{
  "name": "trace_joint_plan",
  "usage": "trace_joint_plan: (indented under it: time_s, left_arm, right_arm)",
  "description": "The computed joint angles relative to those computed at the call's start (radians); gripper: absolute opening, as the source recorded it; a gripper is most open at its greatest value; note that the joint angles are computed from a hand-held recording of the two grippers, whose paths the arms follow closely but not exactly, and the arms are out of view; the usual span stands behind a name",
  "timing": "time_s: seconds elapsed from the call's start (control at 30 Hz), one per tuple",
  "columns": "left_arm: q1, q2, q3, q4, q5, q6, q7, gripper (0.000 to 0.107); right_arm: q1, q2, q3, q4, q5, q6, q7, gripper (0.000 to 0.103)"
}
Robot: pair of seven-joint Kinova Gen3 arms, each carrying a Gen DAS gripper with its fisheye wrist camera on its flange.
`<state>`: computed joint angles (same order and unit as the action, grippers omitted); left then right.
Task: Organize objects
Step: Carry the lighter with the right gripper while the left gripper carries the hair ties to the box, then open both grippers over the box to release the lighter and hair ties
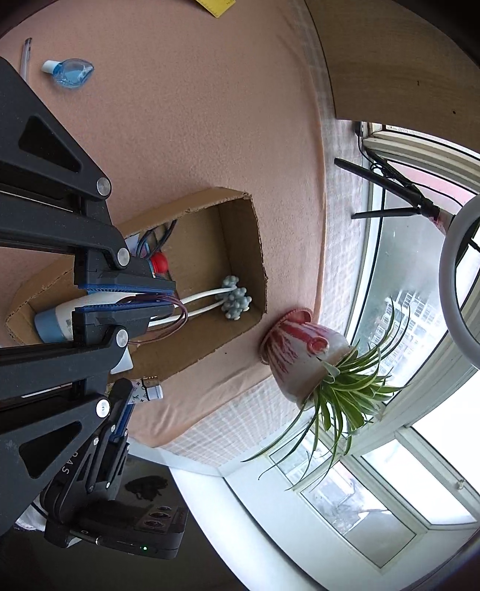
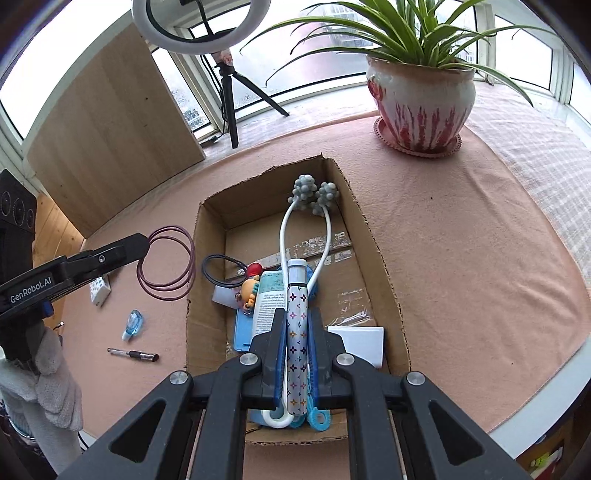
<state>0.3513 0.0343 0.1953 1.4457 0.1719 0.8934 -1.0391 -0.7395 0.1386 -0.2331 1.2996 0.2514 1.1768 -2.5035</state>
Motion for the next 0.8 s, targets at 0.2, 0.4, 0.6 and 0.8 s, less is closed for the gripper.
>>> trace_joint_plan:
  time_s: [0.2,0.4,0.6,0.8]
  left_arm:
    - [0.024,0.043,0.006,-0.024,-0.041,0.004,0.041,0.004]
    - [0.035,0.057,0.002,-0.022,-0.044,0.005,0.061,0.012]
    - [0.033,0.030,-0.004,0.010,-0.067,0.012,0.093,0.032]
    - [0.017,-0.025,-0.003,0.045,-0.096,0.032,0.127,0.032]
  right_arm:
    - [0.027,-0.015,0.002,0.033,-0.031,-0.027,0.029,0.010]
    - [0.042,-0.020,-0.001,0.049,-0.050,-0.042,0.046,0.010]
    - [0.039,-0.033,-0.007,0.065,-0.039,-0.064,0.036,0.036]
    - [0.038,-0.029,-0.013,0.061,-0.052,-0.075,0.027,0.036]
